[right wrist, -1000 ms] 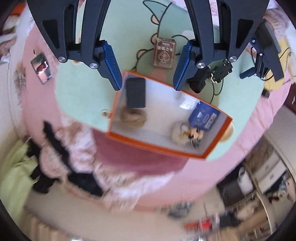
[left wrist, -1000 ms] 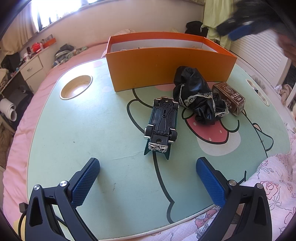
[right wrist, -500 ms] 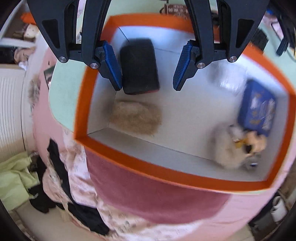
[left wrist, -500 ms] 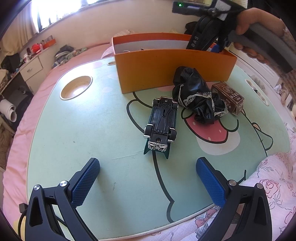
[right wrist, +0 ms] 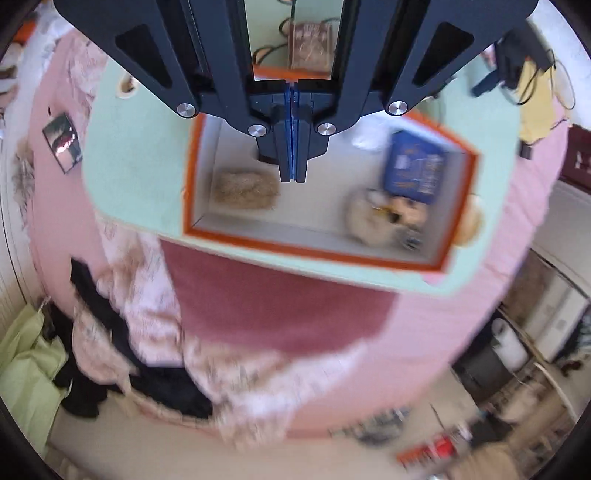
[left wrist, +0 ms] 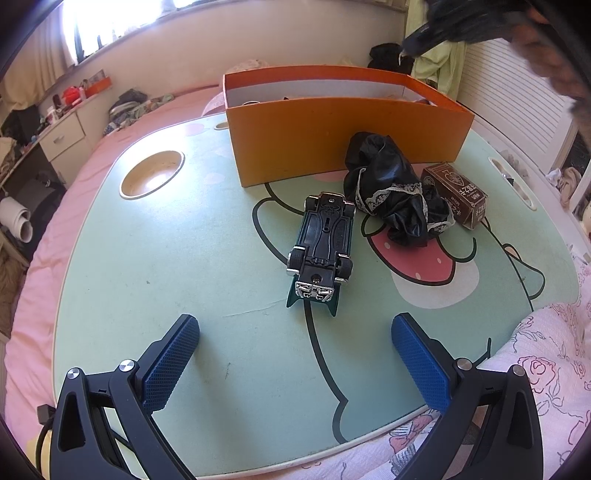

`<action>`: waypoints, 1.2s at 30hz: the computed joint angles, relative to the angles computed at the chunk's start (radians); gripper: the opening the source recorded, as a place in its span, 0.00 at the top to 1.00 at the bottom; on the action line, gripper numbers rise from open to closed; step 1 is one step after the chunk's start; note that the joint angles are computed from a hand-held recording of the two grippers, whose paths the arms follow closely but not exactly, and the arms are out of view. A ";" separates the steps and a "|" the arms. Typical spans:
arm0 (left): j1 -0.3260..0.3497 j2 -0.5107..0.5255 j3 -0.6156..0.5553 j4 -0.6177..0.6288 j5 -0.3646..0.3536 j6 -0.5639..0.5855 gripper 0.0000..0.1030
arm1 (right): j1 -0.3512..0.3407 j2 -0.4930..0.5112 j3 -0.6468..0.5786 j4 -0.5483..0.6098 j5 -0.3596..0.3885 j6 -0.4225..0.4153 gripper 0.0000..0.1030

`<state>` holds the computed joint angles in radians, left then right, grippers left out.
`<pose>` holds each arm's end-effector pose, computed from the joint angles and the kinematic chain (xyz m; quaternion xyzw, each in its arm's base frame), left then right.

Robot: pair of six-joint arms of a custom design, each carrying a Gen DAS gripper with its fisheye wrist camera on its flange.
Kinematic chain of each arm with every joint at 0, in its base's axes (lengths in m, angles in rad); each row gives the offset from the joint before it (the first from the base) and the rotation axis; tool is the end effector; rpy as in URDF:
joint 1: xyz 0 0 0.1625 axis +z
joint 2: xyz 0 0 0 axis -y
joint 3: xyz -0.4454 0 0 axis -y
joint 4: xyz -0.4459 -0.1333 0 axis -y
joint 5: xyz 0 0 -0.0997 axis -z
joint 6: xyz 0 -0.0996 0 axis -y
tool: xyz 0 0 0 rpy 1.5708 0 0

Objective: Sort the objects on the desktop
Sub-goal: 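Grasp the red-and-black mahjong tile block with the right gripper, then carry the mahjong tile out and set it on the table, open right gripper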

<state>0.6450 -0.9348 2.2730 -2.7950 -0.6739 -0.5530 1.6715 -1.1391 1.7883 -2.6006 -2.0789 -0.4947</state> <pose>-0.2401 -0.4449 0.0138 0.1910 0.8795 -0.2538 0.3544 0.1514 -0.6545 0.2537 0.2333 -0.9226 0.1312 0.2779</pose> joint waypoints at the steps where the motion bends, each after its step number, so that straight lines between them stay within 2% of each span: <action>1: 0.000 0.000 -0.001 0.001 0.000 0.000 0.00 | -0.001 -0.025 0.017 0.004 0.013 -0.013 1.00; 3: 0.001 0.001 -0.001 0.000 0.000 0.001 0.00 | 0.008 -0.032 0.030 0.000 0.002 -0.034 0.99; 4: 0.001 0.001 -0.001 -0.001 0.000 0.002 0.00 | 0.013 -0.026 0.031 0.008 -0.013 -0.032 0.93; 5: 0.002 0.001 -0.002 -0.002 0.000 0.003 0.00 | 0.012 -0.019 0.019 0.045 -0.019 -0.006 0.86; 6: 0.000 0.002 -0.001 -0.001 0.000 -0.001 0.00 | 0.007 -0.008 -0.006 0.113 -0.014 0.051 0.74; 8: 0.000 0.002 -0.001 -0.001 0.000 -0.001 0.00 | -0.012 0.019 -0.052 0.212 0.005 0.138 0.66; 10: -0.001 0.003 -0.001 -0.001 0.000 -0.002 0.00 | -0.012 0.061 -0.074 0.201 -0.045 0.149 0.59; 12: -0.001 0.005 -0.003 -0.001 0.000 -0.002 0.00 | -0.012 0.102 -0.092 0.175 -0.106 0.156 0.58; 15: -0.001 0.005 -0.003 -0.001 0.001 -0.004 0.00 | -0.019 0.141 -0.132 0.262 -0.135 0.211 0.57; 17: -0.002 0.006 -0.004 -0.002 0.002 -0.002 0.00 | -0.012 0.172 -0.132 0.258 -0.208 0.191 0.60; 18: -0.001 0.007 -0.005 -0.003 0.001 0.000 0.00 | -0.006 0.182 -0.120 0.220 -0.246 0.167 0.70; 19: 0.000 0.008 -0.004 -0.007 0.000 0.001 0.00 | -0.003 0.186 -0.107 0.181 -0.265 0.151 0.72; 21: 0.001 0.011 -0.005 -0.010 0.000 0.005 0.00 | 0.000 0.174 -0.077 0.097 -0.249 0.109 0.72; 26: 0.001 0.011 -0.005 -0.010 0.000 0.004 0.00 | 0.018 0.068 0.023 -0.168 -0.105 -0.003 0.72; 31: 0.001 0.012 -0.004 -0.012 0.000 0.003 0.00 | 0.001 -0.137 0.157 -0.138 0.072 -0.019 0.72; 34: 0.001 0.013 -0.006 -0.012 0.001 0.004 0.00 | -0.038 -0.221 0.233 -0.095 0.083 -0.023 0.72; 36: 0.001 0.012 -0.004 -0.012 0.000 0.004 0.00 | -0.081 -0.239 0.250 -0.050 0.089 -0.012 0.72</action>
